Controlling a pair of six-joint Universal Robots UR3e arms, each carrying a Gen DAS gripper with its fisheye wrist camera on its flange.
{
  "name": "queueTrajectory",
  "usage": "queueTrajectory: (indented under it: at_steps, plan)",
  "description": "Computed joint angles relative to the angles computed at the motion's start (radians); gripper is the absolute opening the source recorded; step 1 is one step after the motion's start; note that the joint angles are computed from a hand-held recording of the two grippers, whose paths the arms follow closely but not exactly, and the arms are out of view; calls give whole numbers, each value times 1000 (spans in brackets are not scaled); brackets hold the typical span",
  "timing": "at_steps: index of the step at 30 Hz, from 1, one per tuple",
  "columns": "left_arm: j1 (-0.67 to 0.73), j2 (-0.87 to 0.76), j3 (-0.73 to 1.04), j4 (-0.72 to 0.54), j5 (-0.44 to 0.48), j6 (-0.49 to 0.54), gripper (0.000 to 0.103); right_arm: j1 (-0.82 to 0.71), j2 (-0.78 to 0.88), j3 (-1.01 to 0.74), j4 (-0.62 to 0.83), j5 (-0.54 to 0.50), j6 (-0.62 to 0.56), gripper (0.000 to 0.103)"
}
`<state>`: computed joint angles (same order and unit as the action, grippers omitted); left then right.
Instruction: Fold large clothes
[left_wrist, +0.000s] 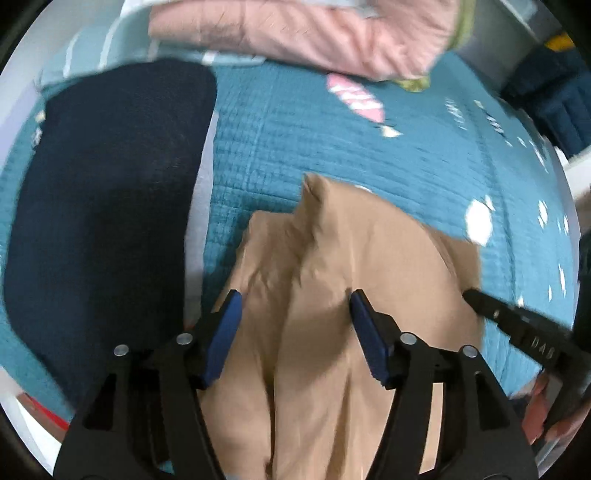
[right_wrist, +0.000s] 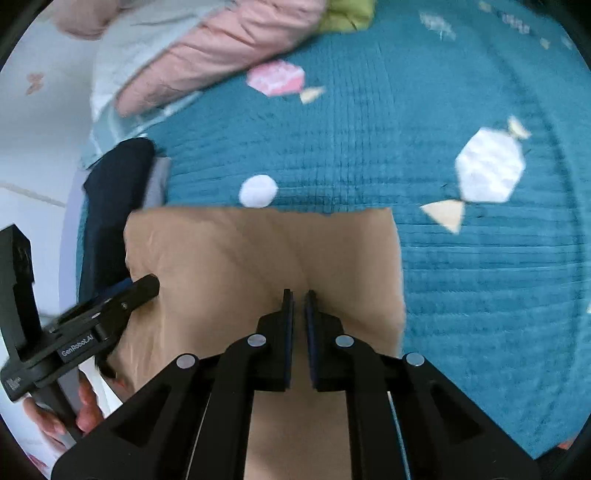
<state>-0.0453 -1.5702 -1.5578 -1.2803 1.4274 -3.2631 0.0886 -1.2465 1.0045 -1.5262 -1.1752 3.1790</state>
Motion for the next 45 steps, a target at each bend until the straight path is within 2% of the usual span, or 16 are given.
queueTrajectory:
  at_steps: [5,8,10,12,15,18,21,24,26,30,32,33,34,39,43,45]
  plan:
    - [-15,258,-165,-125,-1,22,61,-18,-273,271,119,53,-51,9]
    - [-32,317,-318,-97,13,-14,62,36,-341,479,17,13,7,8]
    - [-41,304,-433,7,34,-39,63,53,-342,570,-75,15,44,7]
    - [-71,283,-447,48,68,-73,64,65,-352,574,-89,8,51,6]
    - [-115,302,-368,-36,94,-87,64,87,-391,495,24,-39,8,9]
    - [-129,390,-351,-129,67,-68,65,76,-471,533,107,-4,-31,9]
    - [-144,416,-448,-99,76,-76,73,126,-485,667,-6,-42,26,9]
    - [-35,432,-588,-46,-14,-49,77,133,-477,752,-115,-38,78,7]
    - [84,543,-605,-145,-99,8,78,117,-501,707,-52,-27,53,7]
    - [98,645,-499,-256,-50,116,78,32,-574,662,46,43,-40,11]
    - [172,708,-465,-323,-84,193,89,-45,-624,656,101,95,-85,27]
    - [226,737,-456,-361,-113,239,94,-81,-643,651,127,108,-106,56]
    - [303,770,-448,-408,-152,302,94,-115,-669,654,130,115,-120,72]
    - [466,729,-443,-476,-183,405,94,-218,-692,670,124,109,-153,77]
    - [540,641,-479,-426,-240,449,94,-315,-697,690,190,104,-220,78]
    - [534,554,-490,-392,-279,440,94,-279,-632,706,113,95,-179,78]
